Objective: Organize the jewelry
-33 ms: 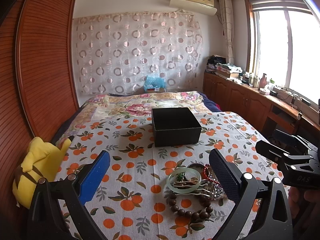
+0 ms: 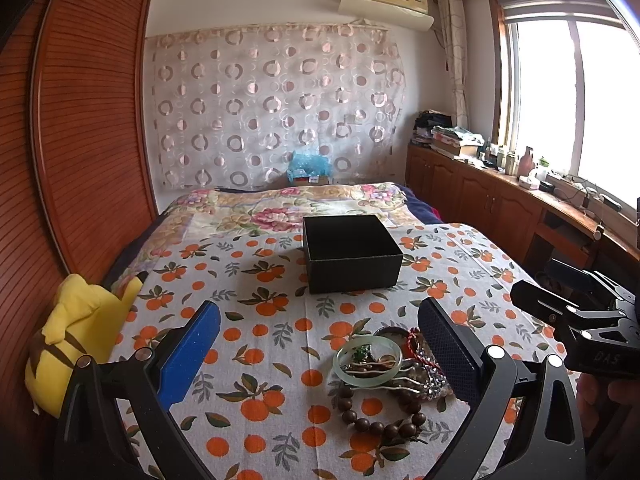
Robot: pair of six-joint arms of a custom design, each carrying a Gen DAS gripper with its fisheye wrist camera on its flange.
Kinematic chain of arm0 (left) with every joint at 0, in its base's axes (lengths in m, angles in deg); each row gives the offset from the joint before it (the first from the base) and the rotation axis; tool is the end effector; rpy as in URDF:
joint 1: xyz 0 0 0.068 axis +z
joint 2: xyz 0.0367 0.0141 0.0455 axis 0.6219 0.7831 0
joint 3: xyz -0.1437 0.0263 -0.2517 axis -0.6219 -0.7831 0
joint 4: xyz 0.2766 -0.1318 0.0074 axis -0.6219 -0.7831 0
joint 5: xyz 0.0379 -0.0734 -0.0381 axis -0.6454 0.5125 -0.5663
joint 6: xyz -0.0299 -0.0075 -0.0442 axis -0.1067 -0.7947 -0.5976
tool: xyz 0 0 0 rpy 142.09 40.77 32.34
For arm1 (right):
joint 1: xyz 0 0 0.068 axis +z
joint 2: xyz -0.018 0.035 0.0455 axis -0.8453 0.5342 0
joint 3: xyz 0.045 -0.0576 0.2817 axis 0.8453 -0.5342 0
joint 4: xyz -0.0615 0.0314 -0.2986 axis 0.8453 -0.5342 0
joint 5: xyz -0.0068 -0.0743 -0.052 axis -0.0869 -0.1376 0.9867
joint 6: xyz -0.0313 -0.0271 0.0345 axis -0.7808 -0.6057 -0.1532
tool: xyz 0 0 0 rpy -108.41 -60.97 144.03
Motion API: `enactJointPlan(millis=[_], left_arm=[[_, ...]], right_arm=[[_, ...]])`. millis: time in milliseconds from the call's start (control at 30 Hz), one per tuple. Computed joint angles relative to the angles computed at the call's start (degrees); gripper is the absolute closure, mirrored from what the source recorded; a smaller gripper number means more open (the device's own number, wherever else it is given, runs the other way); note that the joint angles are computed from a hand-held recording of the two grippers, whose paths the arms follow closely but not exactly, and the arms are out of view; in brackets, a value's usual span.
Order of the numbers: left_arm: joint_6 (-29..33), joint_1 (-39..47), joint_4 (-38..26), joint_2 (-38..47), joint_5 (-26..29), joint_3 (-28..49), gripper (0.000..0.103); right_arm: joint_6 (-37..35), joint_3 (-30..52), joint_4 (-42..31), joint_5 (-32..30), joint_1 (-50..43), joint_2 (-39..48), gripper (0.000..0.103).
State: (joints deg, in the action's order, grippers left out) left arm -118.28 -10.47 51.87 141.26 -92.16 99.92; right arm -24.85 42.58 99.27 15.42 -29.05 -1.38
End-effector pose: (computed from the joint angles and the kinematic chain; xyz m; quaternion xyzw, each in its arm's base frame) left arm 0.1917 -0.1793 0.1299 -0.0750 0.8532 0.0373 0.5148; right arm 0.2519 0.1406 0.1248 -0.1859 0.8336 0.1852 0.4860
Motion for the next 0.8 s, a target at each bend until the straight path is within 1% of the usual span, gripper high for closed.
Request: enactJointPlan(millis=[67, 133, 267, 333, 533, 633, 700, 800], left_arm=[[-0.1, 0.0, 0.0, 0.0, 0.1, 0.0, 0.007], [-1.3, -1.1, -2.4, -0.3, -0.7, 1.3, 0.007], [-1.0, -1.0, -2.1, -0.2, -0.6, 1.2, 0.007], [-1.3, -1.2, -3.7, -0.7, -0.7, 2.1, 0.007], [-1.3, -1.2, -3.6, -0.6, -0.8, 2.0, 0.007], [-3.2, -2.7, -7.0, -1.0, -1.5, 3.6, 0.007], [-4.0, -3.4, -8.7, -1.3, -1.8, 4.3, 0.007], [-4.9, -3.6, -10.7, -1.4, -0.9, 5.1, 0.007]], right_arm=[[-0.1, 0.0, 0.0, 0.0, 0.0, 0.0, 0.002], [0.0, 0.0, -0.1, 0.0, 0.0, -0.1, 0.002], [0.0, -0.1, -0.3, 0.0, 0.0, -0.4, 0.002], [0.0, -0.1, -0.4, 0.0, 0.0, -0.6, 0.002], [-0.2, -0.3, -0.4, -0.6, -0.7, -0.7, 0.002], [-0.4, -0.4, -0.2, -1.0, -1.1, -0.7, 0.002], [0.4, 0.1, -0.3, 0.6, 0.8, -0.2, 0.002], [1.0, 0.3, 0.2, 0.5, 1.7, 0.5, 0.002]])
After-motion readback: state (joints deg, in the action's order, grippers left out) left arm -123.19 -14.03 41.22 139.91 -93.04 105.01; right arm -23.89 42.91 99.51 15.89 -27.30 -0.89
